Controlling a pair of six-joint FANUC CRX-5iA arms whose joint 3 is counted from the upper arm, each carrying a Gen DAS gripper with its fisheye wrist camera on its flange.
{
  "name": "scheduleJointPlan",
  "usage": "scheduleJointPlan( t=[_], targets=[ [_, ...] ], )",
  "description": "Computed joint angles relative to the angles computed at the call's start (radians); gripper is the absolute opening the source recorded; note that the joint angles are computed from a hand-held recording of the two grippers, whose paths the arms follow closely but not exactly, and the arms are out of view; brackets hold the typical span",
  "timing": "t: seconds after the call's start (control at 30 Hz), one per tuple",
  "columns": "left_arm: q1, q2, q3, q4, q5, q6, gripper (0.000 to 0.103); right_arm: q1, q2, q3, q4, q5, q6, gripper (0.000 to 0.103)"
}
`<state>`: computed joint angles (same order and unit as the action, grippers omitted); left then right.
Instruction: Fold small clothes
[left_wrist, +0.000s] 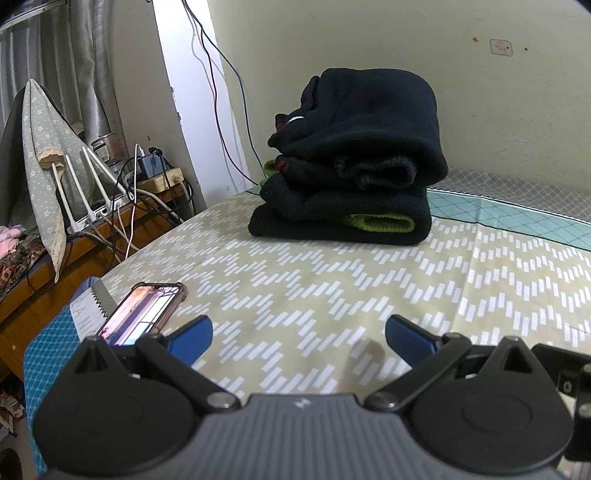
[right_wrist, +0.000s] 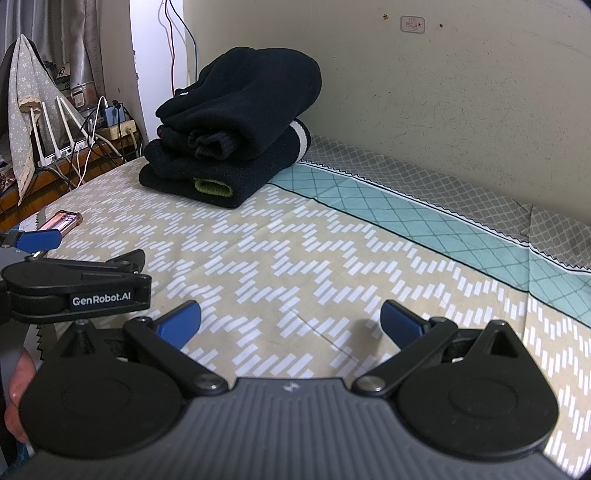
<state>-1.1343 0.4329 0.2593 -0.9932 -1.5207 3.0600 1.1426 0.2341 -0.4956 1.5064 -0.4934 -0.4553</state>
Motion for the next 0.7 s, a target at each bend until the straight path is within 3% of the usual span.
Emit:
scheduleJointPlan(
  t=[0.7],
  targets=[
    [-0.026, 0.0, 0.0, -0.041, -0.025, 0.041, 0.103, 0.0, 0.0, 0.0, -0.001, 0.0, 0.003, 0.103]
  ],
)
